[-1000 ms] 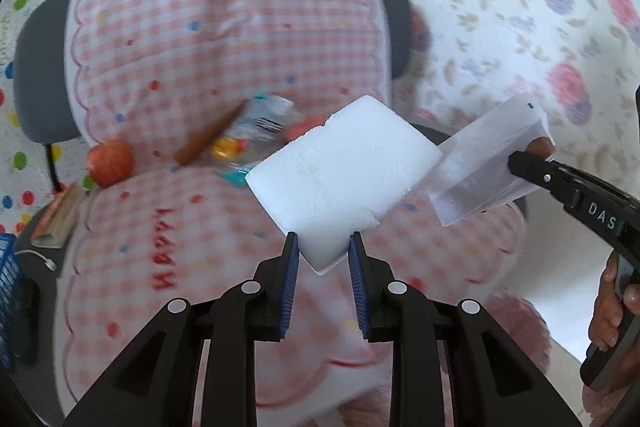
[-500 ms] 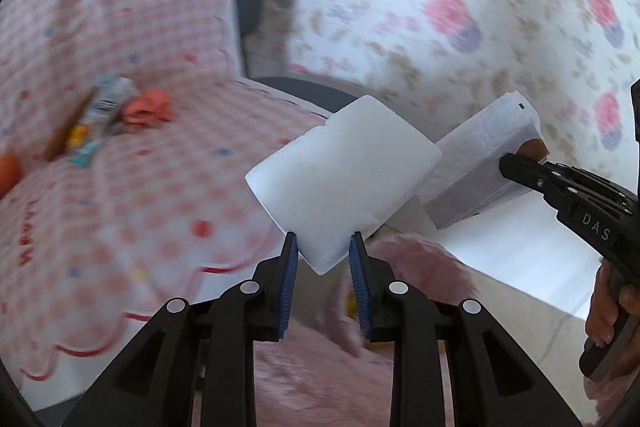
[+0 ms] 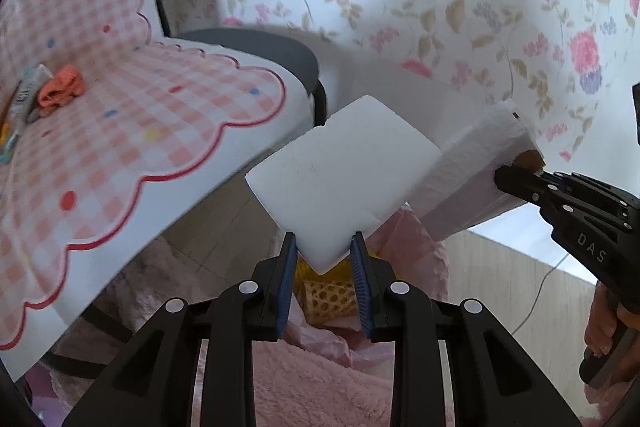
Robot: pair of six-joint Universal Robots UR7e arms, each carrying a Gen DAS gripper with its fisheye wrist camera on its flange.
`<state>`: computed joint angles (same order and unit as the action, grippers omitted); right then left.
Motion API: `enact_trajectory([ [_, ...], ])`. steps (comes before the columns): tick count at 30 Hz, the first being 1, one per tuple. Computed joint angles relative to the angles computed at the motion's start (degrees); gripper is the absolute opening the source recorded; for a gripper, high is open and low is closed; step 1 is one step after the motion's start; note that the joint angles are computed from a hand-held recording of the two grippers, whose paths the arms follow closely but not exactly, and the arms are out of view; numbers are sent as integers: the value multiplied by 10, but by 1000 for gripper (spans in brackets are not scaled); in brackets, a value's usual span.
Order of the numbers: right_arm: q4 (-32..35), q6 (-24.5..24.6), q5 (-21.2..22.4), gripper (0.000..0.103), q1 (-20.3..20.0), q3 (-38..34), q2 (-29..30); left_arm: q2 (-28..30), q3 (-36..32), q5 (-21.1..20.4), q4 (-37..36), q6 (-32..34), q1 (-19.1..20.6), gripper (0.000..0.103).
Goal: Collect trash
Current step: 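Carry sponge and tissue pack to the wastebasket and open both tools, then move both open tools back to the chair seat items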
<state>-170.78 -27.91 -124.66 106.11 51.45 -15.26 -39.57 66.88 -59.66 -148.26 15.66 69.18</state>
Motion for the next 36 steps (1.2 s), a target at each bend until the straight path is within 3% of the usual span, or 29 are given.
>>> enact_trajectory([
  [8, 35, 9, 2, 5, -13, -33, 17, 36, -55, 2, 58, -2, 5, 34],
  [11, 51, 21, 6, 7, -17, -43, 20, 45, -67, 1, 69, -1, 6, 42],
  [15, 66, 30, 12, 30, -21, -48, 22, 46, -71, -4, 73, 0, 8, 50],
  [17, 66, 30, 10, 30, -20, -47, 22, 44, -72, -3, 73, -6, 9, 51],
  [27, 25, 17, 20, 30, -8, -41, 15, -17, 1, 44, -10, -18, 7, 51],
  [36, 53, 13, 73, 30, 8, -68, 26, -63, 47, 70, -62, -18, 6, 53],
])
